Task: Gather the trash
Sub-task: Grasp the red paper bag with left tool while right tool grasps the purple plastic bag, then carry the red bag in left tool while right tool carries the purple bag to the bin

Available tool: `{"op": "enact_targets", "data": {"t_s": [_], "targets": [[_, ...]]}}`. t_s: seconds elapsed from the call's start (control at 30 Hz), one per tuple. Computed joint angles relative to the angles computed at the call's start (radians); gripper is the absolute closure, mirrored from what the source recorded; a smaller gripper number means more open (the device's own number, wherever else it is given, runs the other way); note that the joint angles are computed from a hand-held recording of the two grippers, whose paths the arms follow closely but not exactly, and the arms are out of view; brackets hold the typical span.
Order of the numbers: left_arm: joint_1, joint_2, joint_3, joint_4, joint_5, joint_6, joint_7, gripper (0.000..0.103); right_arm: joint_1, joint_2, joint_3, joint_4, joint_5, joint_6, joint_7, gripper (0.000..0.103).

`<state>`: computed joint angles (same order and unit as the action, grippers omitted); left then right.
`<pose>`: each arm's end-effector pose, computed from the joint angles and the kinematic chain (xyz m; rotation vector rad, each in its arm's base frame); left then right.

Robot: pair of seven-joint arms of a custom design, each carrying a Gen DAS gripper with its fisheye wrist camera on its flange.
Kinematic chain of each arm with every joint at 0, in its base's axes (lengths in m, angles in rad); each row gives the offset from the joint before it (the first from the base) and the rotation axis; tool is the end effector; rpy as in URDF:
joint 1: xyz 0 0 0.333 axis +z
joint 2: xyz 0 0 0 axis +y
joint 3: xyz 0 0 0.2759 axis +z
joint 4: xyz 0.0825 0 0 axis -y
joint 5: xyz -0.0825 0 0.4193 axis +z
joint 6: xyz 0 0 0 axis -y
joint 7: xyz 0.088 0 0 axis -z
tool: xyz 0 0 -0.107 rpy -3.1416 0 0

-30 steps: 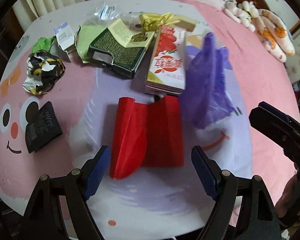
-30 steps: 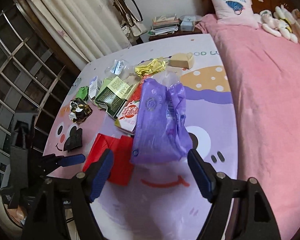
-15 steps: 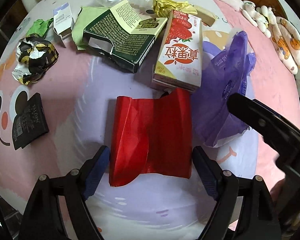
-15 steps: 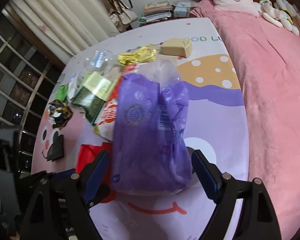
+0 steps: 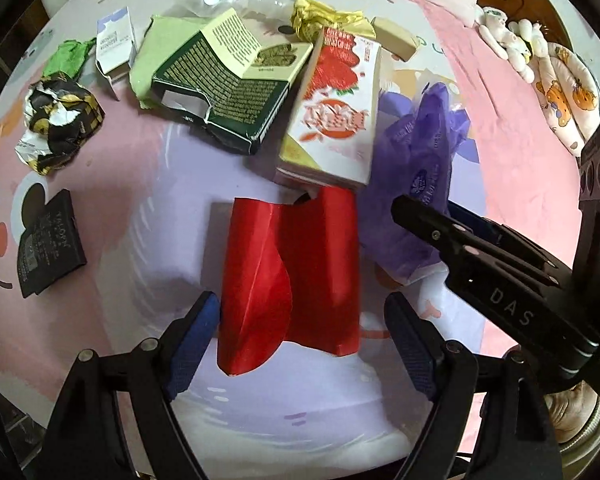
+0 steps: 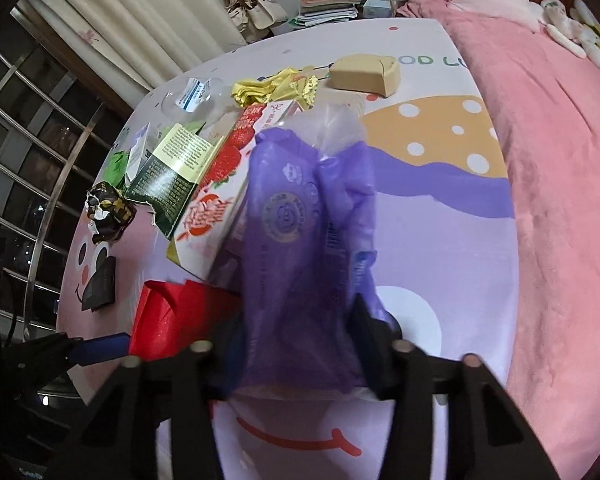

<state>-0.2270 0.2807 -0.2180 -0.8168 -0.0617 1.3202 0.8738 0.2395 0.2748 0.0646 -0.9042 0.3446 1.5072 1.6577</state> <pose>0.5494 -0.2368 0.7586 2.4063 -1.8788 0.3831 0.5880 0.2151 0.7466 -2.1415 1.5930 0.1531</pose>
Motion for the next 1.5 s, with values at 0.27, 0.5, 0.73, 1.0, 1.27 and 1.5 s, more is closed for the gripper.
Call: {"op": "enact_targets", "data": {"t_s": [0.27,0.5,0.73,1.0,1.27,1.5], "targets": [[-0.032,0.089,0.003,0.109,0.032,-0.077,-0.048,0.02,-0.024,0.001,-0.002,-0.007,0.039,-0.008,0.0,0.082],[-0.02,0.054,0.0,0.037,0.007,-0.042,-0.088,0.058,-0.027,-0.028,-0.002,-0.048,0.048,-0.003,-0.027,0.089],[0.032,-0.096,0.006,-0.184,-0.046,0.067,-0.081,0.077,-0.024,-0.077,-0.006,-0.116,0.051,0.019,-0.027,0.094],[0.043,-0.19,0.009,-0.281,-0.048,0.121,-0.019,0.087,-0.023,-0.185,-0.014,-0.244,0.06,0.059,0.002,0.097],[0.035,-0.353,0.014,-0.393,-0.016,0.127,0.092,0.087,-0.009,-0.357,-0.013,-0.404,0.07,0.092,0.067,0.097],[0.032,-0.641,0.055,-0.593,-0.025,0.095,0.206,0.087,0.036,-0.547,0.018,-0.561,0.067,0.121,0.148,0.097]]}}
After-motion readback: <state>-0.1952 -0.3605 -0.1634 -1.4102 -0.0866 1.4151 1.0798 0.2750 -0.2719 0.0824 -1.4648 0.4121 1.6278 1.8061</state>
